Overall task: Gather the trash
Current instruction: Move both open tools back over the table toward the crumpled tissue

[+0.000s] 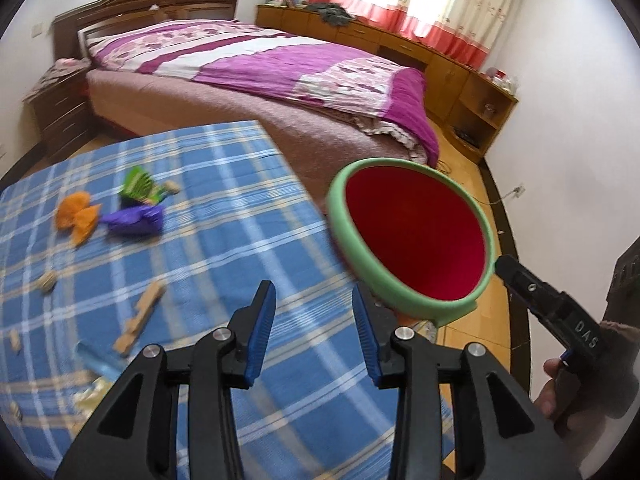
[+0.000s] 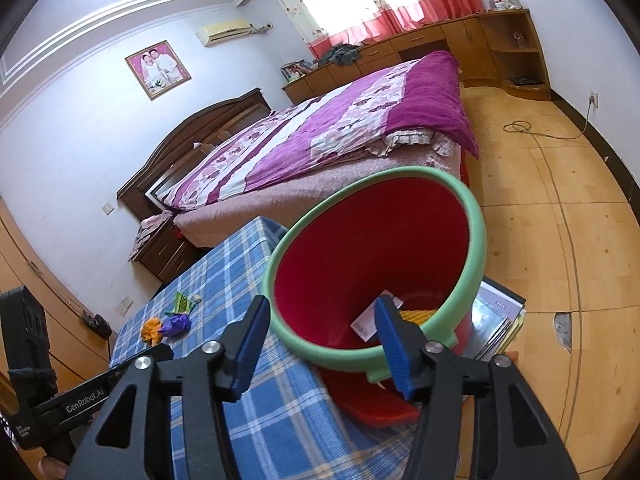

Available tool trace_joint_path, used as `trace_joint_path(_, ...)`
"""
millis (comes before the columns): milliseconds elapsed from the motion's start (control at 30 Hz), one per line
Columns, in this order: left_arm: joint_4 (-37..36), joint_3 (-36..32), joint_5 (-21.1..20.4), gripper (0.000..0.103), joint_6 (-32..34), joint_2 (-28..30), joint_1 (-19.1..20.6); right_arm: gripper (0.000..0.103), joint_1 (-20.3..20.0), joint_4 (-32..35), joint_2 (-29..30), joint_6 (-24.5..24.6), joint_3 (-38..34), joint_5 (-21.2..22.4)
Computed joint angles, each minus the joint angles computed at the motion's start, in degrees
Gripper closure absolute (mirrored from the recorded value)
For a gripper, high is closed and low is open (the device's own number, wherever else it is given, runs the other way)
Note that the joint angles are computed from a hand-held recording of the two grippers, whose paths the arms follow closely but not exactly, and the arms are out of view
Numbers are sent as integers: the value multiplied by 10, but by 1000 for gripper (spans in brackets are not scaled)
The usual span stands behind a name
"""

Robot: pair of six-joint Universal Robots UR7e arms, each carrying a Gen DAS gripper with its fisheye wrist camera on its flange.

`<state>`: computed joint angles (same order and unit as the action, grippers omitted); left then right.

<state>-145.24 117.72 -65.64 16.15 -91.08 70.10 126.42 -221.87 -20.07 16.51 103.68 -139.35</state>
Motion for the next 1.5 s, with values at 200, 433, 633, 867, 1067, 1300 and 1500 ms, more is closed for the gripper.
trace_joint_path(200, 7, 2, 16, 62, -6, -28, 21, 40, 15, 39, 11, 11, -19, 5)
trace_joint_path(433, 9, 9, 31, 58, -4, -61, 38, 38, 28, 90, 26, 17, -47, 19)
trace_joint_path(633, 7, 18, 45, 52, 3, -87, 55, 38, 40, 130, 41, 25, -69, 31)
trace_joint_path(867, -16, 28, 69, 51, 7, -98, 81, 37, 51, 164, 54, 35, -87, 36)
trace_joint_path(1067, -15, 23, 64, 51, -1, -93, 105, 37, 54, 190, 61, 47, -98, 40)
trace_joint_path(1300, -8, 13, 59, 51, -14, -77, 126, 37, 54, 206, 64, 52, -104, 42)
trace_joint_path(1500, 1, 2, 42, 51, -23, -62, 145, 37, 54, 213, 65, 55, -108, 43)
